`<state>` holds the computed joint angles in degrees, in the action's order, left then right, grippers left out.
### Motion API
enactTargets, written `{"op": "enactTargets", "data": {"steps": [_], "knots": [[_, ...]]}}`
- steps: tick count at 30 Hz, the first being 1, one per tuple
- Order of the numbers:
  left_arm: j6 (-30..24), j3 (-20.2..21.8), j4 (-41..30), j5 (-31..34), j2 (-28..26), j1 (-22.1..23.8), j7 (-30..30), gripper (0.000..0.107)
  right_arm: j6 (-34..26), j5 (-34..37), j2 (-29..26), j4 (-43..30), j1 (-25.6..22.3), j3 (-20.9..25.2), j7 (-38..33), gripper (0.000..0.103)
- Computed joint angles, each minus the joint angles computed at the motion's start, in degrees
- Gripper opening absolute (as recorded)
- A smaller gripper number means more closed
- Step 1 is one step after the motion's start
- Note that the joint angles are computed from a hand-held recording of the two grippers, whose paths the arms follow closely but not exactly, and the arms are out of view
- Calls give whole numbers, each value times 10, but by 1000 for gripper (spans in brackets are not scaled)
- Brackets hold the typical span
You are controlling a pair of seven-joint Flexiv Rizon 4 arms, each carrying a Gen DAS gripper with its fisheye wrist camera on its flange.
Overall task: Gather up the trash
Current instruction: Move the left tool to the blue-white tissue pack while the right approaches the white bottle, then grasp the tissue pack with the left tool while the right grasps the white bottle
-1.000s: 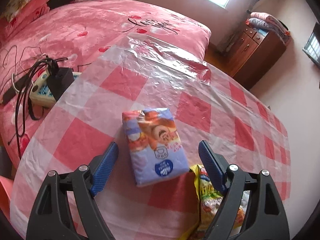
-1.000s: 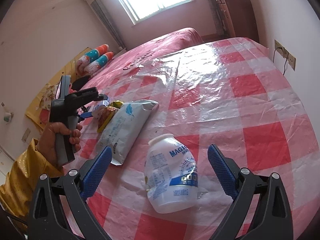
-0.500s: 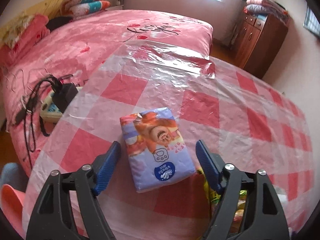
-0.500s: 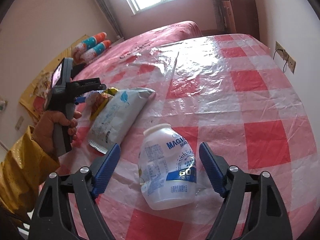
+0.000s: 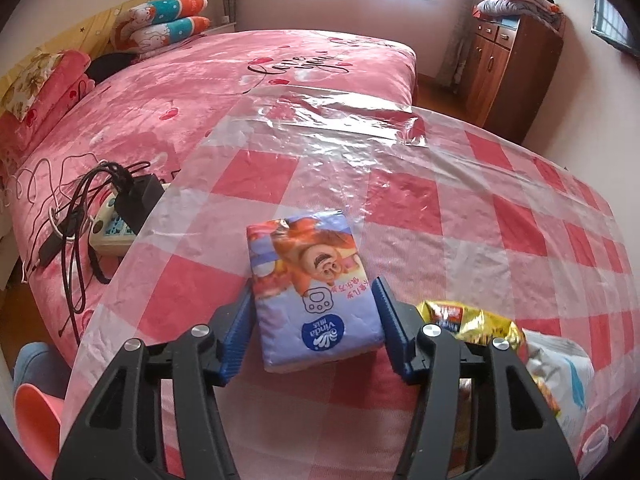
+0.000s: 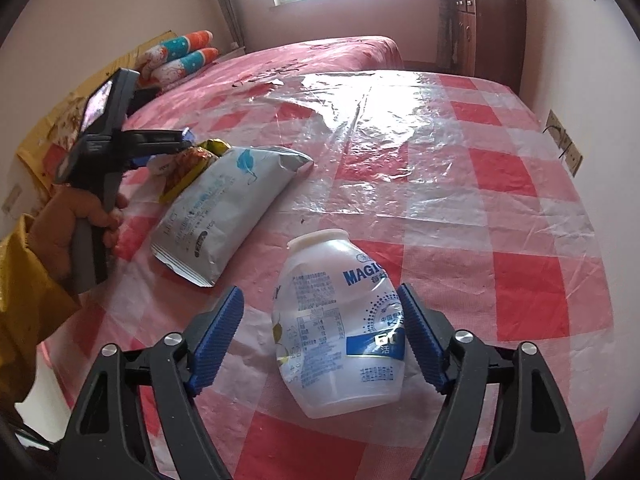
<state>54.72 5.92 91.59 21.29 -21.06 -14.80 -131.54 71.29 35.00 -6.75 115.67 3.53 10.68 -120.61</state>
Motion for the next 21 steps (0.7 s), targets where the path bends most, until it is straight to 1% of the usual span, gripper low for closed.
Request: {"op": "enactTargets", "data": {"steps": [3, 4, 7, 13, 15, 18, 21], "knots": [[13, -2, 21, -4, 14, 3, 2, 58, 16, -24, -2, 8, 6, -3, 18, 68], [17, -3, 28, -6, 18, 4, 4, 58, 21, -32, -4, 10, 7, -3, 23, 65], [33, -8, 55, -14, 35, 9, 8, 58, 13, -22, -6, 4, -1, 2, 6, 64], [75, -18, 116, -31, 75, 19, 25, 58, 10, -21, -5, 3, -1, 6, -6, 64], [89, -21, 138, -37, 91, 23, 32, 58, -1, -4, -4, -3, -6, 7, -22, 64], [114, -28, 179, -54, 118, 32, 50, 58, 3, 1, -2, -2, -5, 5, -22, 64], [133, -35, 216, -69, 143, 39, 65, 58, 1, 32, 3, -6, -9, 7, -49, 64]]}}
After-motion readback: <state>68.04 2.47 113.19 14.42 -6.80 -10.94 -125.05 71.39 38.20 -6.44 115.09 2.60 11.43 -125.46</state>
